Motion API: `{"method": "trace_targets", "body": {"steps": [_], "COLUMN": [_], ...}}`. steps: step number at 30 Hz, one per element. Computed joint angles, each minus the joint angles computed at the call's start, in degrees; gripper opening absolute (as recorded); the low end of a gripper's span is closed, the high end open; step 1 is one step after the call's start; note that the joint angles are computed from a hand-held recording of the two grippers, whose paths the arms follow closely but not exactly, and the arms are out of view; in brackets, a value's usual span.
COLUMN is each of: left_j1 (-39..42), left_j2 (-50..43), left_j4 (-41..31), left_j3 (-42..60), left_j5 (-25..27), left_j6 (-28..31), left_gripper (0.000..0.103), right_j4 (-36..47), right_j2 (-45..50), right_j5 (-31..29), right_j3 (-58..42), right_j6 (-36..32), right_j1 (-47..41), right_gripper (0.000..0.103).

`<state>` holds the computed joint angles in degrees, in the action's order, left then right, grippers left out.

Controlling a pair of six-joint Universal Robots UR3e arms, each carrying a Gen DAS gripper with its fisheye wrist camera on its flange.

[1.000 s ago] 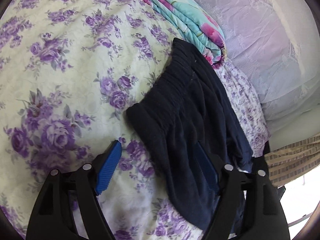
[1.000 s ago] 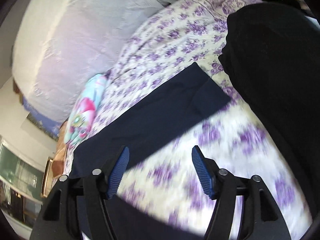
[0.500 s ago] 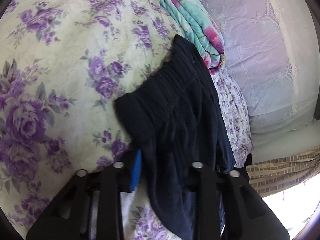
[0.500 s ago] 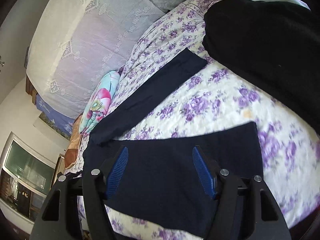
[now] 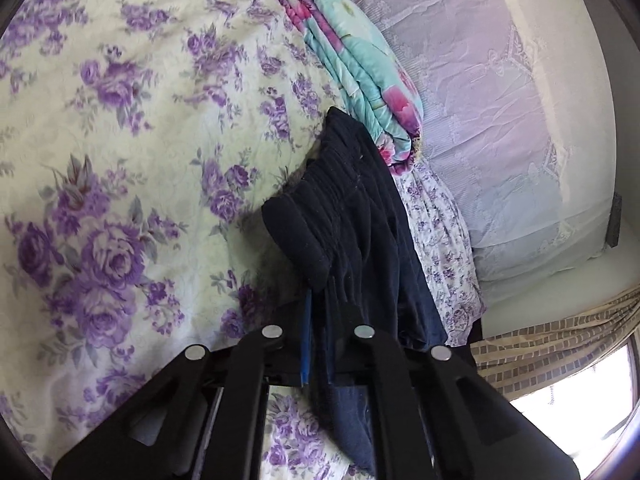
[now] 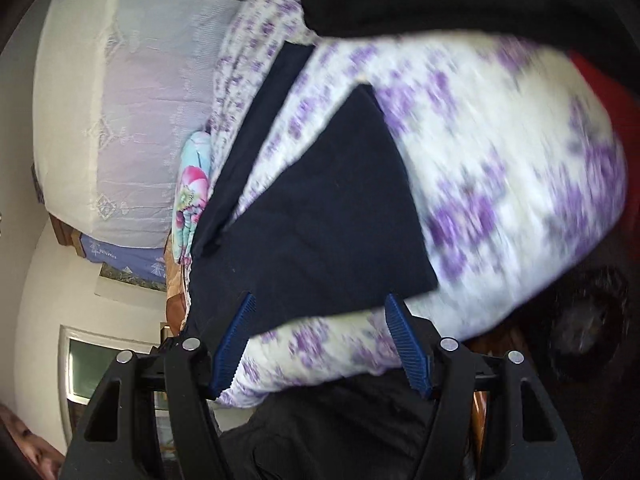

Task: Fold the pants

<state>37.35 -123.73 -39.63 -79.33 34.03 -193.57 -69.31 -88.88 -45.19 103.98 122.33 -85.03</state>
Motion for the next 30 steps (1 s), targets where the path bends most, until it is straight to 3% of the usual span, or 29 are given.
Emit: {"method": "trace_targets", "body": {"steps": [6,8,10,13,15,18,21,23,27,30], "left_j1": [-0.27,-0.43,-0.34,0.02,0.65,2.18,5.79,9.23,15.20,14.38], "left_j2": [1.26,1.09,0.96,1.10,2.27,7.74,16.53,22.01,27.10,27.56], "left_j4": [-0.54,-0.55,-0.67,-0.62,-1.59,-2.23,-1.68,-0.30,-6.19,-9.78], "left_j3": [-0.54,-0.39,-0.50,-0.84,-1.21,-4.35,-11.75,-17.16,-26.60,-29.61], "left_j5": [1.35,1.80,1.84,1.09,-0.47,-1.82,-3.09,-2.09,-0.57,0.31], "left_j6": [0.45,0.35,-0.01,-1.07,-1.39,0.22,3.19,5.35,12.45,17.96], "left_gripper": [0.005,0.005,0.005,0.004,0.004,0.003,0.000,0.000,0.000,0.000], "right_j4": [-8.62,-12.27,-20.35,-28.41,-28.14,-22.26,-22.92,-25.83,-28.49,-31.77], "right_j2": [-0.54,-0.42,0.46,6.39,9.99,11.77,11.47,12.77,18.81,20.54], "right_j5": [4.04,7.41,9.84,12.90,15.79,20.72,21.44,18.50,11.01,11.74], "right_j3": [9.14,11.15,12.55,7.07,-1.96,-16.38,-22.21,-21.25,-14.63,-8.48], "right_j6": [2.30,3.44,8.01,15.87,18.79,18.17,18.06,19.46,21.05,20.89], "right_j1": [-0.66,-0.16,1.87,6.78,10.22,13.41,13.97,13.37,10.80,8.23], "right_gripper": [0.064,0.055,0.030,0.021,0.015,0.013,0.013,0.013,0.013,0.012]}}
